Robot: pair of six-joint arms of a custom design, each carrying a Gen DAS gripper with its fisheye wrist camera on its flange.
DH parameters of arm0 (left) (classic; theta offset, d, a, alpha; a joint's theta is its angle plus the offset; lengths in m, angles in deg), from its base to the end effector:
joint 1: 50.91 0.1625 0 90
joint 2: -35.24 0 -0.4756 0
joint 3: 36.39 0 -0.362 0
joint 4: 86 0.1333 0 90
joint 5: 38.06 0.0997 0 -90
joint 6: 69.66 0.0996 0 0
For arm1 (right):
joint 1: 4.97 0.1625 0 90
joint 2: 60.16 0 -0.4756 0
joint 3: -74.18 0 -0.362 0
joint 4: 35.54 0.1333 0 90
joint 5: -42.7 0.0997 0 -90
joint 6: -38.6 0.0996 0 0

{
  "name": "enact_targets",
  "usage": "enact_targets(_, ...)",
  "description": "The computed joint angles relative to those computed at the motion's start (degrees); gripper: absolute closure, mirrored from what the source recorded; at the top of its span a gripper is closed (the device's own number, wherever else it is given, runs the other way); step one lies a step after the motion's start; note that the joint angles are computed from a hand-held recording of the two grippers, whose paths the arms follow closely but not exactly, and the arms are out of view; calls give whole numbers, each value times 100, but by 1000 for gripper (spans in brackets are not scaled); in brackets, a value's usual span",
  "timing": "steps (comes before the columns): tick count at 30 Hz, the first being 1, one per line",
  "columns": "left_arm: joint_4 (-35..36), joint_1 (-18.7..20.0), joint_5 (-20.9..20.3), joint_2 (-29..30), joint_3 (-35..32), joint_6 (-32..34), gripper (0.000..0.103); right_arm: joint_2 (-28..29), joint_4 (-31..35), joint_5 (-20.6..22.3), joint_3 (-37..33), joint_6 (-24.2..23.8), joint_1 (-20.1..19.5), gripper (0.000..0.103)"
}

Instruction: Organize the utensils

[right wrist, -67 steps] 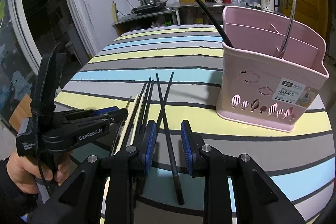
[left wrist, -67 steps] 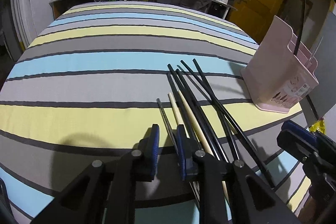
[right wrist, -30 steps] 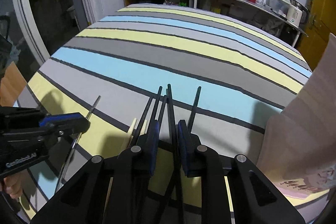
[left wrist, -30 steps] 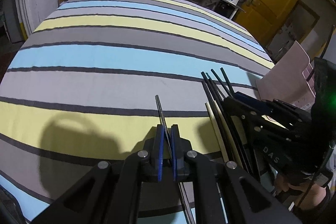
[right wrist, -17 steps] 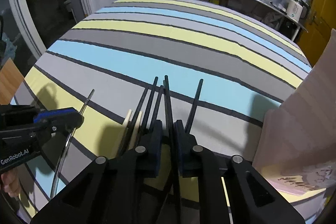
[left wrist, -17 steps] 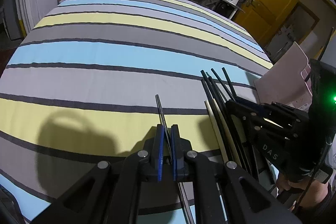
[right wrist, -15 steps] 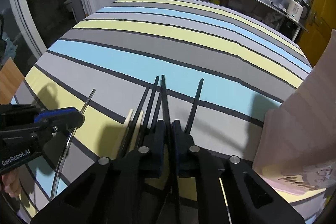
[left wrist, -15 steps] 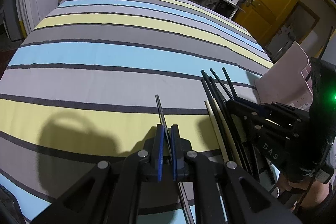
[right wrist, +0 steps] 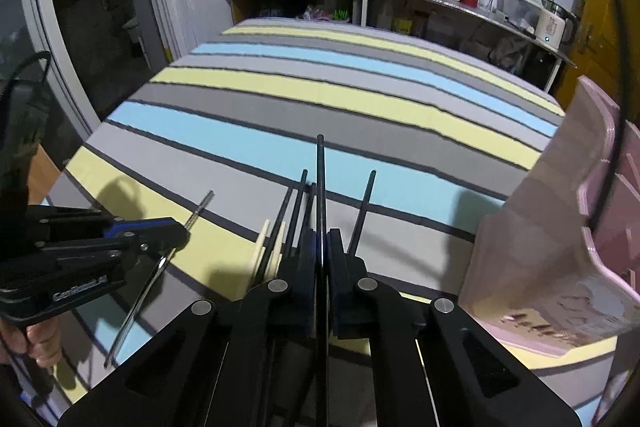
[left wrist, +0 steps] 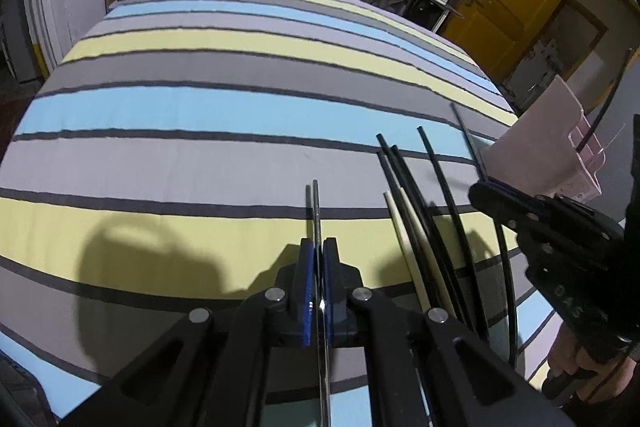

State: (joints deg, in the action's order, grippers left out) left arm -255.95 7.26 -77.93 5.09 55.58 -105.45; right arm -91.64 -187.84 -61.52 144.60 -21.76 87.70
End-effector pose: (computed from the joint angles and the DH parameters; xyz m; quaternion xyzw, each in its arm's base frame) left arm -0.1893 -0.7027 0.0526 -0.0976 0.8917 -0.3514 0.2682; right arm 0.1468 -0.8110 0.1342 0.4866 -0.8415 0.1175 0.2031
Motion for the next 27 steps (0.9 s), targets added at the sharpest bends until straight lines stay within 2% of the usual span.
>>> enact_targets(6, -231, -183, 140, -130, 214, 43, 99, -332, -202, 262, 393, -24, 7, 98)
enact_targets(16, -871, -697, 438, -379, 605, 383, 99, -907, -539, 663, 967, -4, 26, 98)
enact_targets(18, -947, -792, 495, -417, 650, 465, 103, -1010, -582, 734, 1039, 28, 20, 98)
enact_targets(27, -1180, -1037, 659, -451, 629, 856, 103, -1372, -785, 967, 1270, 164, -45, 98)
